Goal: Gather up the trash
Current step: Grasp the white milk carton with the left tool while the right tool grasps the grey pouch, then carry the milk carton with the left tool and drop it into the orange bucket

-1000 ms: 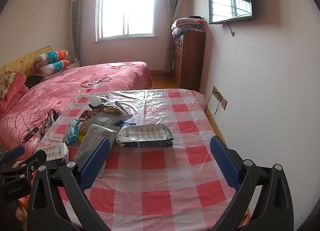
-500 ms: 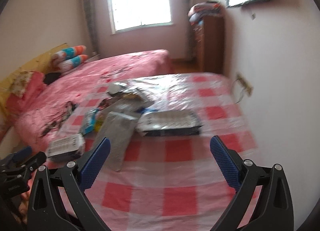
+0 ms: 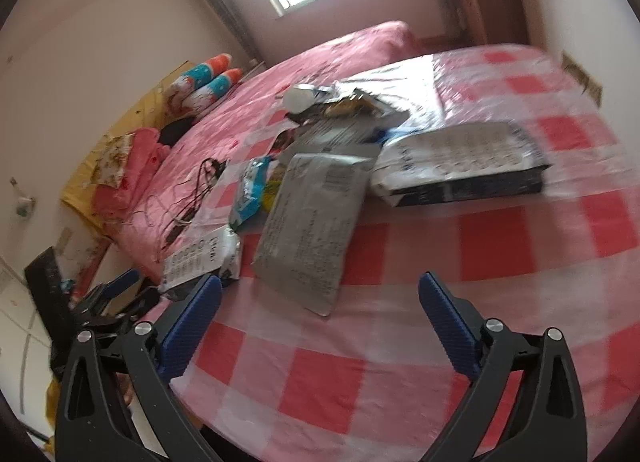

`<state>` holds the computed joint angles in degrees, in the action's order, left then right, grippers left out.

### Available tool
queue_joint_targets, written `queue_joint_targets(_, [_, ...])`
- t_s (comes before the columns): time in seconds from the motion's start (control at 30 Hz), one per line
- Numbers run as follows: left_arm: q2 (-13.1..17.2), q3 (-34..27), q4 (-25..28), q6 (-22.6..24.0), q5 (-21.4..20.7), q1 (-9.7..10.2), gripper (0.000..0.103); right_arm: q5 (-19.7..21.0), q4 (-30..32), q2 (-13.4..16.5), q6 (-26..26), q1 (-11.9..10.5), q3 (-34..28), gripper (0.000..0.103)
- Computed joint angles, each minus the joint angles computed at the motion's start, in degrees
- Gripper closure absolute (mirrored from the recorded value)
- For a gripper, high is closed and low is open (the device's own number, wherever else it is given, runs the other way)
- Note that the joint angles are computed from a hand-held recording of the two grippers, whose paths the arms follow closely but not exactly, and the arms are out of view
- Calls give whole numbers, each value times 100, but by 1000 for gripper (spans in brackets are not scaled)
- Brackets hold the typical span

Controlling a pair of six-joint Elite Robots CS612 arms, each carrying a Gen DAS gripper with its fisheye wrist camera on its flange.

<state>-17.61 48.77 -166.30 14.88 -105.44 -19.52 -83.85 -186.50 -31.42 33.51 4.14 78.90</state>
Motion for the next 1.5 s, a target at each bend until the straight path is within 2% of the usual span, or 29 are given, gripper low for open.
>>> queue_joint_targets(0.03, [44,-103,112,120,-50,5,4,175,-2,42,37,-31,-58,8])
queue_joint_targets(0.1, [168,-406,495,455,-197,13,4,465,91,135,110,-80,-213,22])
queue_joint_targets(0.27, [448,-1123,1486,1138,-241,-21,4,835,249,307,314,-179,-467,26])
queue_joint_targets(0.47, [837,-2050,2748,1648,-595,-11,4,1315,272,515,531,-302,-740,28])
queue_joint_targets(0.63, [949,-2321,3207,1855,-608,-42,4,1711,248,713,662,-357,-1040,34])
queue_joint_targets(0.77, [787,-1960,3089,1979,-730,-78,8,1941,103,839,807,-388,-1209,34])
queue_joint_targets(0.83, [716,-1788,2947,1910,-694,-95,19,2038,42,883,895,-400,-1285,35])
queue_joint_targets(0.87, [680,-1687,2833,1789,-623,-112,28,2079,18,909,919,-404,-1325,35])
queue_joint_targets(0.93, [630,-1548,2596,1601,-556,-128,37,2126,65,950,899,-408,-1414,35])
queue_joint_targets(1.03, [604,-1510,2591,1250,-645,-130,39,1987,275,951,696,-367,-1484,35])
queue_joint_targets(1.13, [561,-1382,2386,918,-602,-145,39,1889,519,943,433,-322,-1561,29])
queue_joint_targets(1.23, [585,-1406,2297,455,-670,-137,39,1726,735,934,210,-268,-1637,21])
queue_joint_targets(1.3, [611,-1441,2251,79,-765,-117,39,1611,897,936,56,-220,-1718,10])
queue_joint_targets(1.5, [501,-1128,1721,-870,-498,-133,39,761,1690,933,-126,-24,-2029,8])
